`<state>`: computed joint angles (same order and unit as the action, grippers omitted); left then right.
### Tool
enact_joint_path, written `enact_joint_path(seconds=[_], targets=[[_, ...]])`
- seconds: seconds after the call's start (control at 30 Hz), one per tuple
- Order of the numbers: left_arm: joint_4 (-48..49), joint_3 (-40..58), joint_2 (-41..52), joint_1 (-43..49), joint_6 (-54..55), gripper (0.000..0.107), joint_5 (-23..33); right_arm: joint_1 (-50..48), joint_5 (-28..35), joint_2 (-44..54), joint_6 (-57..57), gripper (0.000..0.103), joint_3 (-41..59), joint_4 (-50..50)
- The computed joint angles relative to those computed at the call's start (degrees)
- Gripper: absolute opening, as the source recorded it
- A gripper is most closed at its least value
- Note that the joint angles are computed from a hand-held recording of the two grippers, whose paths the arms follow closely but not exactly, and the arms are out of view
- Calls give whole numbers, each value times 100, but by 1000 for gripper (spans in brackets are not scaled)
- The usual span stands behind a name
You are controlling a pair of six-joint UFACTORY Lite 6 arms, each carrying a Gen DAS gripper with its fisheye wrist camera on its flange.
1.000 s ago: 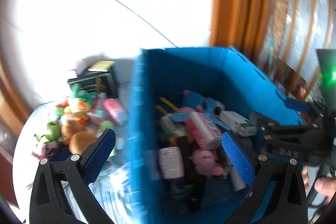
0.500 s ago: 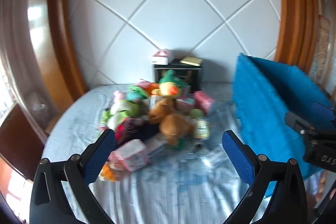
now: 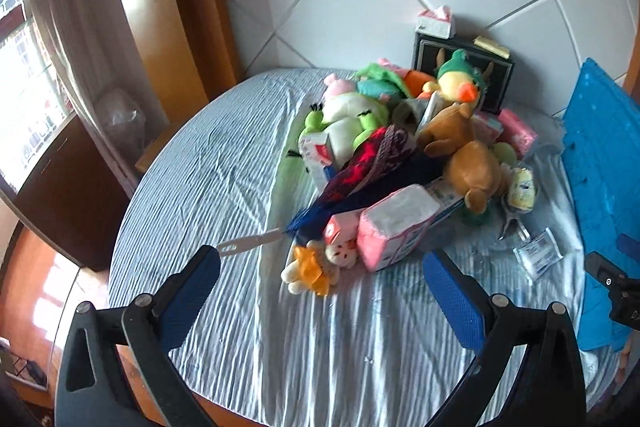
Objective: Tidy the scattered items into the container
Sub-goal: 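Withdraw both tools from the crate back toward the table pile, then grasp the pink floral tissue pack with left tool while right tool grasps wet-wipe packet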
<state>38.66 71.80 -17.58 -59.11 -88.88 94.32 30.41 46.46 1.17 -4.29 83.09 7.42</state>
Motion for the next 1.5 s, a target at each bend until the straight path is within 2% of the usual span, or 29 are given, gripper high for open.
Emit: enact_joint_path(seconds=[0.17,0.3,0.47,0.57,0.67,0.77,1.0,1.13,1.17,1.2,1.27,1.43,1.47,1.5], targets=[[-540,-1514,-991,1091,35,103,-907,350,-25,949,26,102,324,59],[-728,-1990,-1113,2251,753,103,-1751,756,53,1647,315,103,1226,-79],[-674,-1511,-128,3959,2060,103,-3212,1211,249,2562,1204,102,2537,-661],[-881,-905,928,4598,2772,103,-4073,1239,296,2611,1774,102,2598,-1096],[-1393,-493,1697,4490,3427,103,-4670,1112,393,2415,2291,102,2169,-1638],[-1258,-588,1743,3619,3160,103,-4923,846,267,2062,2567,102,1448,-1738],[-1927,-1116,1928,2279,2702,103,-5283,476,-64,1328,2544,102,-227,-1667],[-1673,-1303,2008,1840,1914,103,-5098,378,-336,1109,2118,102,-759,-1435],[-1602,-1417,1855,1800,1682,103,-5062,385,-439,1065,2025,97,-828,-1407],[-1503,-1543,1661,1765,1424,103,-5002,390,-528,1062,1934,87,-853,-1345],[-1378,-1715,1349,1744,1042,103,-4820,394,-726,1199,1669,76,-778,-1065],[-1288,-1796,1056,1897,595,103,-4599,687,-1151,2118,1031,75,-237,-267],[-1263,-1789,1046,1913,515,103,-4573,783,-1109,2268,678,69,-181,98],[-1246,-1761,1075,1928,437,103,-4562,871,-1154,2248,338,69,-281,421]])
